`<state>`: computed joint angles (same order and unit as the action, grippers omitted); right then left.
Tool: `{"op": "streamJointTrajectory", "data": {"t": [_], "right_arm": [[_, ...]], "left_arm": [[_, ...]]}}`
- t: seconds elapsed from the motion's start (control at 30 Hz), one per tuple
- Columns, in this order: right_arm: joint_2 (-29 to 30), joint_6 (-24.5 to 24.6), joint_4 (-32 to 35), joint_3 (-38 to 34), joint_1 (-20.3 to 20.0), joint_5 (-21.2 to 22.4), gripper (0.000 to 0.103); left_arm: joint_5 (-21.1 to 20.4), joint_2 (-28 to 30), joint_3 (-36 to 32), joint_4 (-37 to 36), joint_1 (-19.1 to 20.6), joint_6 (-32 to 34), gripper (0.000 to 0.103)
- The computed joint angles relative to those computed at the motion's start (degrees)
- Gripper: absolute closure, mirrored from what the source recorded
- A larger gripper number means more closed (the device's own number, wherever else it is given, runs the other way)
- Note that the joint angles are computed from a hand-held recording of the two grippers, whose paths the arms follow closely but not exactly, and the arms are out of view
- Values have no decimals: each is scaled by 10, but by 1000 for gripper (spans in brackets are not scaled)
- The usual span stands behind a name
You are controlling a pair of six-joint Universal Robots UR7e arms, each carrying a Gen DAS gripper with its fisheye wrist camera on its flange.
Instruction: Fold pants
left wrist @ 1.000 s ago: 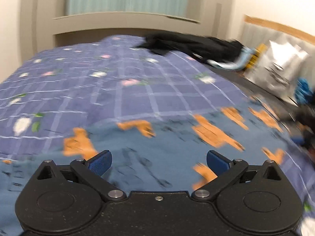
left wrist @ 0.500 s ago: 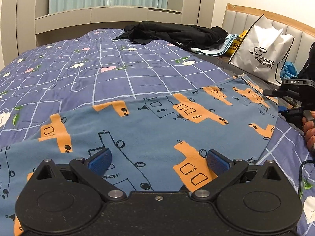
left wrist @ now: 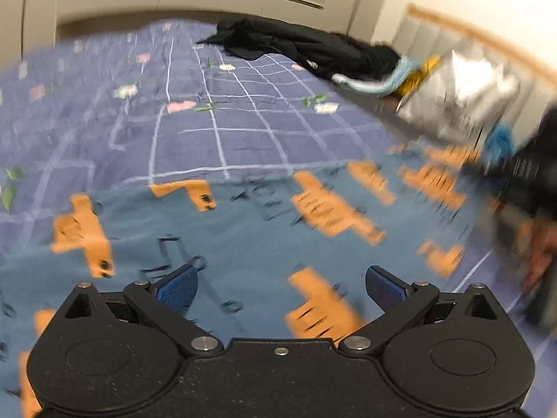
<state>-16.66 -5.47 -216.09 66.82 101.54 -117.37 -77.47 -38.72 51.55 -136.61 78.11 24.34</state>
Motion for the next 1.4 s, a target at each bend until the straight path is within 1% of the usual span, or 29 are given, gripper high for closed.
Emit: {"op": "streamJointTrajectory", "data": {"t": [0.07,0.13,0.2,0.33,0.4,0.47,0.5,0.53,0.63,0.7,0.8,0.9,1.0,1.03,1.1,1.2,1.3,1.37,1.4], "right_arm": [[9,-44,6,-19,11,-7,89],[21,-95,15,-40,23,-16,89],[36,-153,24,-65,35,-21,89],[66,-267,44,-108,60,-33,89],[81,-317,63,-128,74,-41,89],[98,-373,87,-144,88,-52,89],[103,-393,106,-148,94,-58,89],[107,-403,127,-152,101,-64,89],[110,-393,190,-146,115,-81,89],[120,-392,227,-155,120,-102,89],[150,-431,237,-185,126,-135,90],[167,-460,229,-202,127,-148,89],[170,-459,228,-207,126,-146,89],[164,-456,220,-196,124,-141,89],[149,-438,200,-170,122,-125,89],[118,-372,188,-129,115,-88,89],[90,-311,177,-87,109,-54,89],[80,-291,175,-72,108,-43,89],[79,-288,172,-70,108,-43,89]], "left_arm": [[-46,16,-51,57,6,-72,1],[-79,30,-85,84,8,-116,1],[-98,34,-91,73,6,-130,1],[-136,28,-75,37,5,-133,1],[-152,24,-69,26,7,-151,1],[-165,22,-67,30,10,-166,1],[-171,21,-67,37,12,-171,1],[-175,19,-64,41,14,-176,1],[-174,13,-50,44,19,-186,1],[-170,11,-41,49,21,-191,1],[-168,8,-29,50,22,-184,1],[-167,10,-27,55,20,-173,1],[-170,18,-37,65,19,-176,1],[-169,22,-42,67,18,-185,1],[-170,31,-56,74,17,-216,1],[-184,48,-82,88,18,-271,3],[-196,61,-99,87,18,-320,11],[-194,64,-97,72,17,-353,22],[-194,65,-95,62,17,-366,25]]}}
